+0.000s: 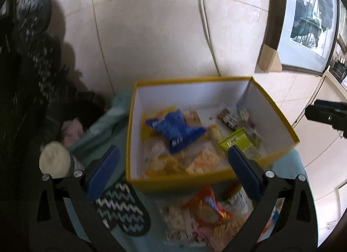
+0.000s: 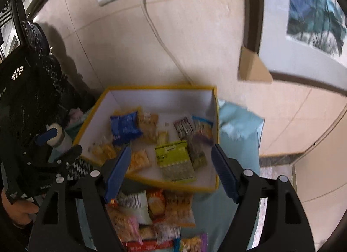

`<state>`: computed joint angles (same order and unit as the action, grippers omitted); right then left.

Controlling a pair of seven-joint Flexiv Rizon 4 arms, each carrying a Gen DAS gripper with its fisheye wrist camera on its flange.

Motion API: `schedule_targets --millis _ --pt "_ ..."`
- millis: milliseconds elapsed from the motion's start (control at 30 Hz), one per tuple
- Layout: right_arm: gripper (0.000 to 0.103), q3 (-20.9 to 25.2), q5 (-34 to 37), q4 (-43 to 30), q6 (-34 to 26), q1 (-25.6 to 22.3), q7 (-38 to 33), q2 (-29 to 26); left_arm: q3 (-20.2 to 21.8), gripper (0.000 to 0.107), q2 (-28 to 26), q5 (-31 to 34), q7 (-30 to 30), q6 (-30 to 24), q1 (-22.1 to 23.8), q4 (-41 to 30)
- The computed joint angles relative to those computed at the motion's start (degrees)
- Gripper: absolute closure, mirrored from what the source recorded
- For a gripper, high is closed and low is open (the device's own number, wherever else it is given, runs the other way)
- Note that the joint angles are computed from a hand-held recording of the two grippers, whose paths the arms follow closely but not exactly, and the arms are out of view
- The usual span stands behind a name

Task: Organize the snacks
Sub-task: 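Grasp the small orange chip bag with the left tool while the right tool grasps the purple cartoon candy bag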

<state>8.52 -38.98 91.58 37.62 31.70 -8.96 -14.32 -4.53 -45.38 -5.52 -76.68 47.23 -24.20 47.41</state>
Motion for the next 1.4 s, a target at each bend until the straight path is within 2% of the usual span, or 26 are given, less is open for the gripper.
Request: schedule_targets --millis 300,467,667,800,1000,1033,1067,1100,1133,1167,1200,1233,1300,1333,1367,1400 --pt "0.026 2.7 0.8 6.2 -0.4 1.4 6.0 3.6 -1.9 0.006 11.7 -2.2 0.3 6.6 2.3 22.2" --pt "0.026 4.4 1.7 10.0 -1.3 2.0 9.3 5.2 -3.3 0.006 17.6 -3.0 4.0 9.1 3.6 33.9" --pt "0.026 6.3 4.4 15.2 0.1 2.7 14.6 6.4 -6.0 0.006 22.8 -6.8 11.4 12.6 5.1 44.9" --pt "0.026 7.3 6.5 17.2 1.2 3.4 16.4 6.4 -8.6 0.006 25.9 -11.5 19.6 14.8 6.0 52.6" --pt "0.026 8.3 9.9 18.5 1.1 4.8 17.0 5.8 -10.9 0.006 26.3 -15.7 28.6 19.9 4.0 58.4" --pt "0.026 8.4 10.3 18.5 0.8 5.0 16.8 5.8 -10.6 0.009 25.9 -15.2 28.5 20.7 3.3 58.5" --pt "0.026 8.5 10.7 18.5 0.4 5.2 16.5 5.8 -9.9 0.033 25.2 -13.9 27.8 21.3 2.3 58.0" --pt "0.026 8.6 11.0 18.6 0.0 5.4 16.2 5.9 -8.5 0.053 24.2 -11.5 26.3 21.0 1.1 57.1" --pt "0.026 8.7 11.3 18.7 -0.6 5.5 16.0 6.1 -7.4 0.069 23.3 -10.0 24.6 18.0 0.4 55.6" --pt "0.026 8.7 11.5 19.1 -0.9 5.6 16.1 6.4 -7.5 0.069 23.0 -10.1 24.0 18.7 0.6 55.8" --pt "0.026 8.8 11.7 19.7 -1.3 5.6 16.4 6.9 -8.3 0.069 22.9 -11.3 24.3 19.9 1.3 56.4" --pt "0.026 8.9 12.0 20.2 -1.5 5.5 16.7 7.3 -8.4 0.064 22.9 -11.2 24.4 20.6 1.5 56.7" --pt "0.026 9.0 12.8 21.5 -1.6 5.1 17.5 8.1 -6.0 0.033 22.4 -7.8 21.9 18.7 0.1 55.7" --pt "0.026 8.9 13.1 22.0 -1.6 4.8 17.7 8.3 -3.9 0.01 21.9 -5.7 18.1 17.6 -0.9 55.0" --pt "0.026 8.9 13.3 22.2 -1.5 4.6 17.7 8.2 -3.7 0.006 21.9 -5.8 16.3 17.9 -0.5 55.3" --pt "0.026 8.9 13.5 22.6 -1.4 4.4 17.7 8.2 -5.2 0.006 22.1 -8.1 16.9 18.1 1.4 56.4"
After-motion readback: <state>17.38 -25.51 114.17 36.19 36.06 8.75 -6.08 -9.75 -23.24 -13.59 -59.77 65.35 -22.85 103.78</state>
